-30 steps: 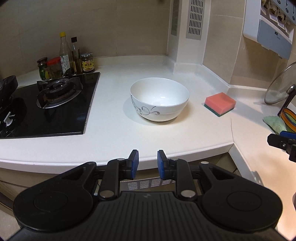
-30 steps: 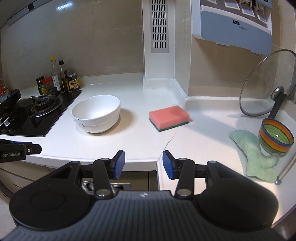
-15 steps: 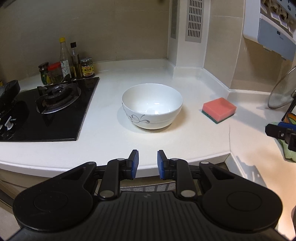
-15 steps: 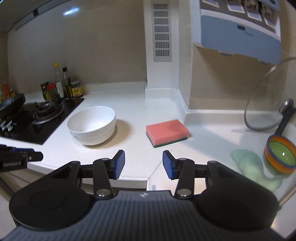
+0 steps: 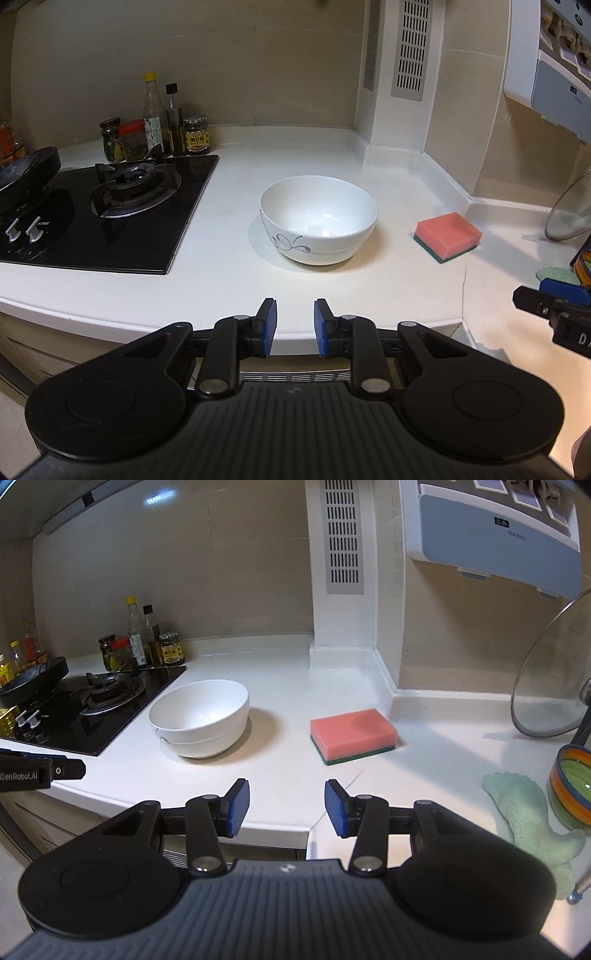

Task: Clean bowl

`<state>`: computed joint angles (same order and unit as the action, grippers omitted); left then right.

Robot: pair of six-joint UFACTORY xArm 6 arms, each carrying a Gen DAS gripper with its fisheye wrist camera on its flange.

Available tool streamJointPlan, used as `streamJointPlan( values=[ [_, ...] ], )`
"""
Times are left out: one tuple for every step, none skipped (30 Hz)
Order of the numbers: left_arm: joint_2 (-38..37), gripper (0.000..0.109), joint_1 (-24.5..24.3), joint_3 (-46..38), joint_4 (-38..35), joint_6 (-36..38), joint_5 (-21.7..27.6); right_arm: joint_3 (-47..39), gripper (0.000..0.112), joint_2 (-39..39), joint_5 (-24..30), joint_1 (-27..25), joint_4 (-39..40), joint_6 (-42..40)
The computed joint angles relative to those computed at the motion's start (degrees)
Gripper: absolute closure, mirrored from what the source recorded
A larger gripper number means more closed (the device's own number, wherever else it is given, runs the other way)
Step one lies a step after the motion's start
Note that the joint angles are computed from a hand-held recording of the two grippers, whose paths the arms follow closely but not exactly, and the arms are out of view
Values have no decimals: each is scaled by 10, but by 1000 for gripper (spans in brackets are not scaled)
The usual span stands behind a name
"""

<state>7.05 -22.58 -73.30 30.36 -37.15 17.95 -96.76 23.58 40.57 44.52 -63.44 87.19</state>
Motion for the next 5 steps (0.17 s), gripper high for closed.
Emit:
streamJointPlan(
  values=[
    [-2, 81, 1, 1, 21, -18, -2, 1, 72, 0, -3, 0, 0, 0],
    [-5, 81, 1, 2, 43, -37, -3, 3, 72, -1, -6, -1, 0, 1],
    [-7, 81, 2, 3, 65, -56, -4, 5, 72, -2, -7, -1, 0, 2],
    [-8, 81, 2, 4, 65, -56, -6, 6, 72, -2, -8, -1, 0, 3],
    [-9, 81, 2, 4, 59, -50, -7, 5, 72, -2, -9, -1, -1, 4]
  ],
)
